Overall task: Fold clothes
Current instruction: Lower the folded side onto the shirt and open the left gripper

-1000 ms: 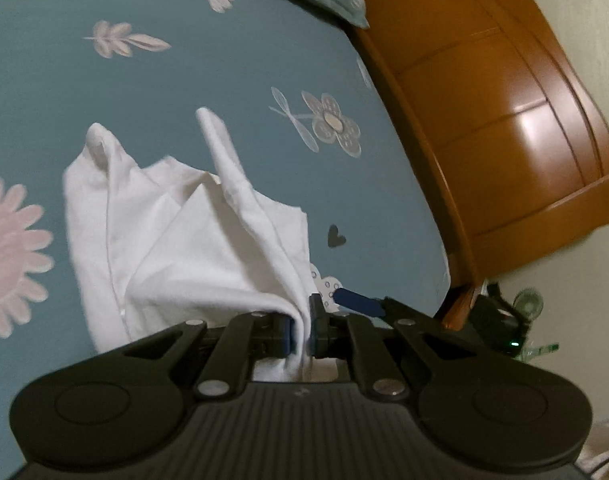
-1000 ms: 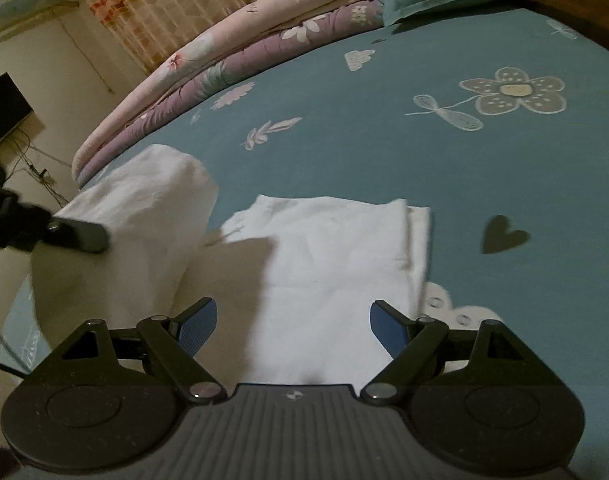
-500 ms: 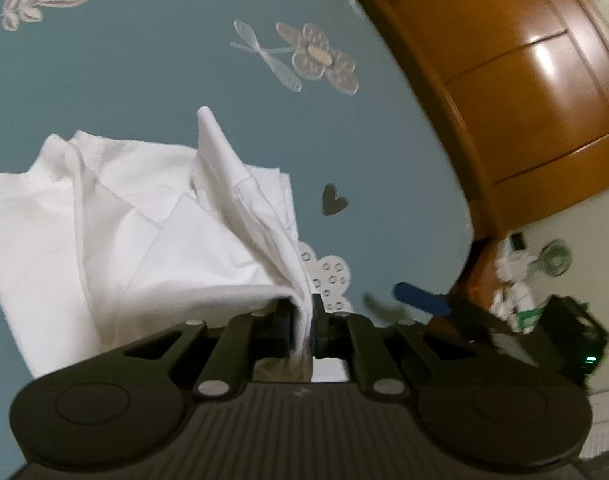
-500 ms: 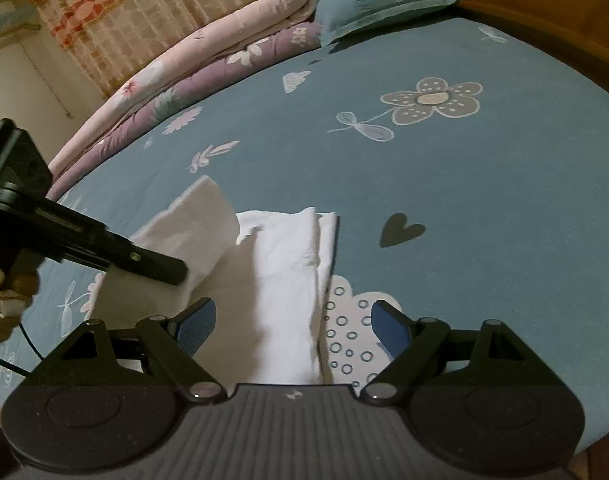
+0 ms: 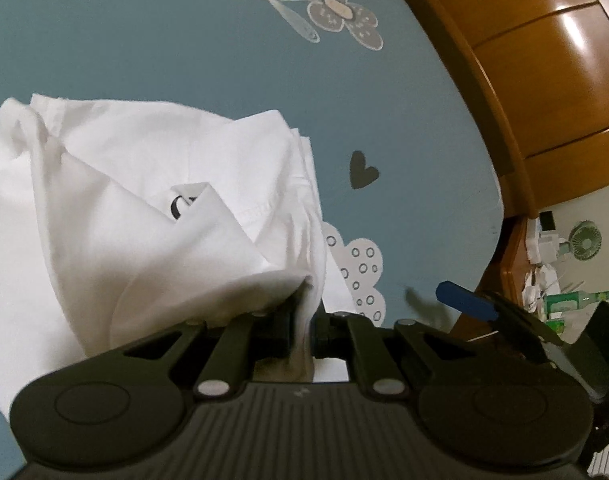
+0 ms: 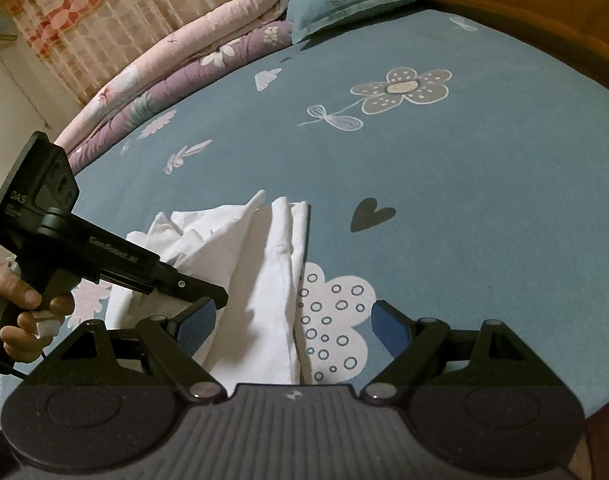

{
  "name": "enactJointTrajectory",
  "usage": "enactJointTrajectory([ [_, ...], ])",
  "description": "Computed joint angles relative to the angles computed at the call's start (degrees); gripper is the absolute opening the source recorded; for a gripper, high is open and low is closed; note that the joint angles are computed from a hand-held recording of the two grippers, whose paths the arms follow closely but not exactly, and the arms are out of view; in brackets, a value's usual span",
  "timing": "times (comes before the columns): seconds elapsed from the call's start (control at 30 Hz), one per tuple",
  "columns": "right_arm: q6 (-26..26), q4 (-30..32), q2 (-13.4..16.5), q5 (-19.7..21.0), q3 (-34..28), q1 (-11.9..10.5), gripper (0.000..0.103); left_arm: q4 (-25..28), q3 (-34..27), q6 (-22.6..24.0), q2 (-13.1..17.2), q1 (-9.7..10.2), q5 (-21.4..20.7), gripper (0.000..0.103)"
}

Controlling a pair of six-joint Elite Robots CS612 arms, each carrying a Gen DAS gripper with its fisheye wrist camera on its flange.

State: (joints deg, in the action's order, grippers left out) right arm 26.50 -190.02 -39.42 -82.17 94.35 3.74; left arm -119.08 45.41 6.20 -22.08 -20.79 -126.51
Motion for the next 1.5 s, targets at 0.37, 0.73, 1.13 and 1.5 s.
enactJointTrajectory([
  [0.37, 0.4, 1.0, -0.7, -2.8, 0.9, 0.6, 0.089, 4.6, -1.8, 0.6, 0.2, 0.06, -6.0, 0.069],
  [0.73, 1.9, 0.4, -1.0, -5.4, 1.4, 1.6, 0.089, 12.7, -2.5, 6.3, -1.1, 1.26, -6.7, 0.074],
  [1.13, 2.7, 1.7, -2.8, -13.0, 3.4, 3.6, 0.089, 15.7, -4.2, 10.8, 0.3, 0.25, -13.2, 0.075],
  [1.5, 6.1, -1.0, -3.3, -12.6, 5.9, 5.5, 0.071, -9.2, 10.1, 16.6, -6.6, 1.41, 0.3, 0.076],
])
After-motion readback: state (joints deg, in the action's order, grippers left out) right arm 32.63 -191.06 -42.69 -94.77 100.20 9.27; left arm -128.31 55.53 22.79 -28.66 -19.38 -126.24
